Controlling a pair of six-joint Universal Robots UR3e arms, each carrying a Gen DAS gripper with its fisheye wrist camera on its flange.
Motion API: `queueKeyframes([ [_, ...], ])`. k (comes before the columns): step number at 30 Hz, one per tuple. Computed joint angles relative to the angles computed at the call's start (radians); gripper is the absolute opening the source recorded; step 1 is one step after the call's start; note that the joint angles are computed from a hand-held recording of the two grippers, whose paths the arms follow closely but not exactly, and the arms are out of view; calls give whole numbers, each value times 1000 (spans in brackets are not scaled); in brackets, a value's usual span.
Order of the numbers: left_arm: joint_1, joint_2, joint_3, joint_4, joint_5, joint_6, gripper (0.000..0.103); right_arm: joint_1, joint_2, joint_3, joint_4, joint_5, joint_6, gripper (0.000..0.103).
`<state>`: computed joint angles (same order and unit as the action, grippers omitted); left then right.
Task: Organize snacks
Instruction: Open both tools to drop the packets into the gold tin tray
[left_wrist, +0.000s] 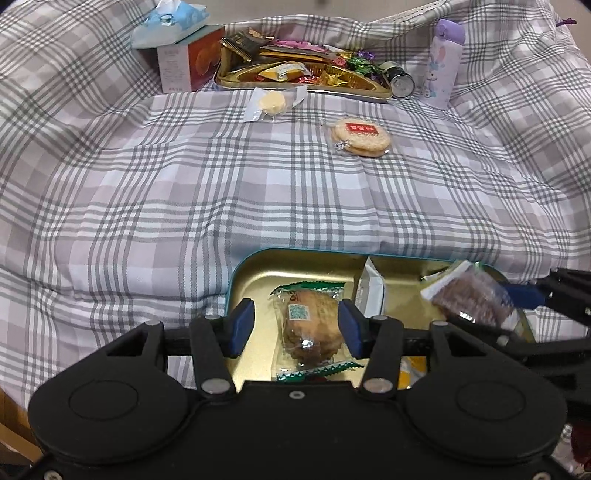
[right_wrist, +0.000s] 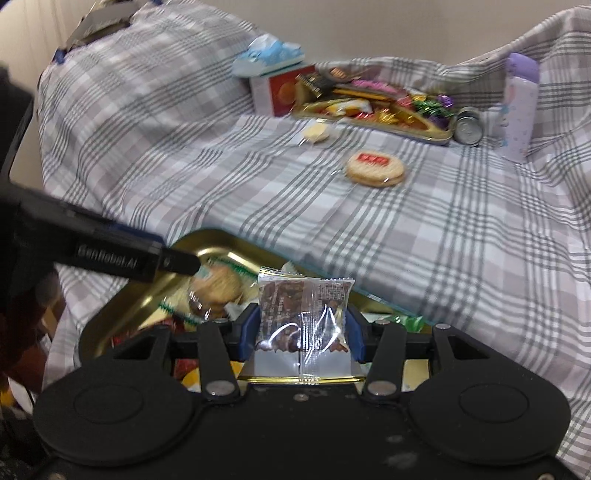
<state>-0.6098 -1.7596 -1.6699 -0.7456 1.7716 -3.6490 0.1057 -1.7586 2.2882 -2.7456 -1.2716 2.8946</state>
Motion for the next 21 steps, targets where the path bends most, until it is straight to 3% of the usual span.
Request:
queueKeyframes([
  [8,4,2,-7,-7,-7,-6,56,59,49,0,-54,-59,14,51],
  [21,-17,-25,20,1,11,3,56,37,32,20,-78,-50,31,51],
])
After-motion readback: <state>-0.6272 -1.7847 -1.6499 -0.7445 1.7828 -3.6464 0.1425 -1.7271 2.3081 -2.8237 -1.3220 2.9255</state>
